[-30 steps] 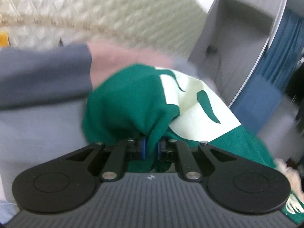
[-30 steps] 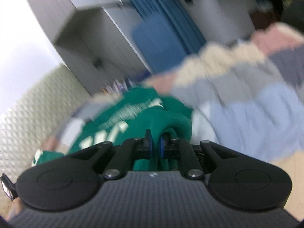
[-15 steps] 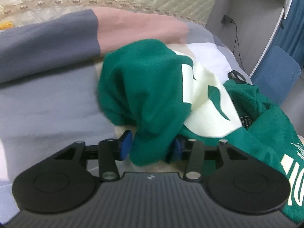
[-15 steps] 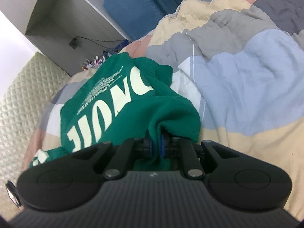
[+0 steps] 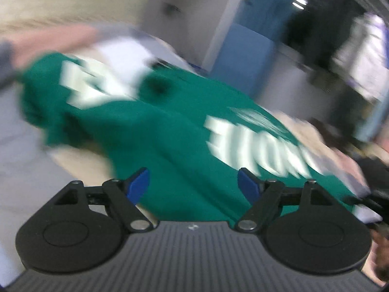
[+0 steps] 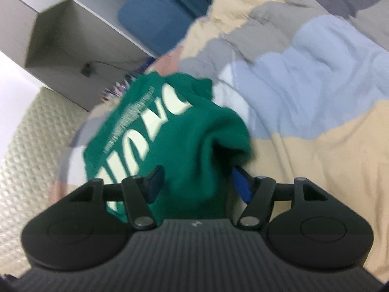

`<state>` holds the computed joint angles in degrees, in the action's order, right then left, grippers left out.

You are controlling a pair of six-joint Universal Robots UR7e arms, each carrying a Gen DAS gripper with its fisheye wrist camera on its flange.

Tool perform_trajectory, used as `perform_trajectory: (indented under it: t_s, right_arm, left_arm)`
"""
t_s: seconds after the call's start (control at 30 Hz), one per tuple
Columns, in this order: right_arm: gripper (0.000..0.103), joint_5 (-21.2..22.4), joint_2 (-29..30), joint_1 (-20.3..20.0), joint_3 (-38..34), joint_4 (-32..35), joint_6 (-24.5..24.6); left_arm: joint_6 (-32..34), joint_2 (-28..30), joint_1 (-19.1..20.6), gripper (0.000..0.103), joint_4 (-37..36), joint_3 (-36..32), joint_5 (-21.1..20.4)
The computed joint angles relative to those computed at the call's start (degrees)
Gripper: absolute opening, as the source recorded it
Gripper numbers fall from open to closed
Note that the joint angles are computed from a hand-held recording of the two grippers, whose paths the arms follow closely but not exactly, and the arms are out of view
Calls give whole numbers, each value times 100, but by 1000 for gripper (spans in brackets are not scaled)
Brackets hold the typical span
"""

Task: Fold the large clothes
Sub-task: 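Lift the hoodie with both grippers and shake it out in the air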

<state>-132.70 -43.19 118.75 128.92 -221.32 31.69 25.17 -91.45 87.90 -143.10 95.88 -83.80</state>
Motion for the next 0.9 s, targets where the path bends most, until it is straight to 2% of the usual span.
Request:
perform_trajectory:
  t_s: [0.1, 0.27, 0.37, 0.43, 0.53, 0.63, 0.7, 0.77, 0.87, 0.9]
  right_arm:
    - [66, 114, -14, -81, 62, 90, 306]
    - [65, 434, -4, -214, 85, 104, 561]
    - [65, 831, 27, -357, 57, 94, 699]
    - [65, 1047, 56, -432, 14, 118, 693]
    - [66, 1030, 94, -426, -99, 249, 516]
    - [66, 1224, 146, -484, -120, 81, 376]
    - [66, 1326, 166, -497, -132, -7, 255]
    - [66, 1347, 184, -514, -150, -77, 163]
    - [65, 1422, 210, -595, -127, -246, 97]
    - [65, 1426, 212, -623, -137, -222, 50]
  left_arm:
    - [-324, -43, -8, 83, 879, 32, -195]
    - [-1235, 341, 290, 83, 2297, -526, -656]
    - [-1576, 549, 571, 83, 2756, -770, -1189]
    - [-1681, 665, 733, 82, 2767, -844, -1610]
    - [-1796, 786, 910, 82, 2522, -843, -2201]
    - [-1838, 971, 978, 82, 2446, -908, -2351]
    - [-1822, 997, 997, 71, 2268, -840, -2278]
    - [-1853, 1052, 982, 50, 2196, -884, -2170]
    - [-2081, 1207, 1113, 19, 1851, -1032, -2546]
    - [-2034, 1262, 1112, 16, 1710, -1073, -2611]
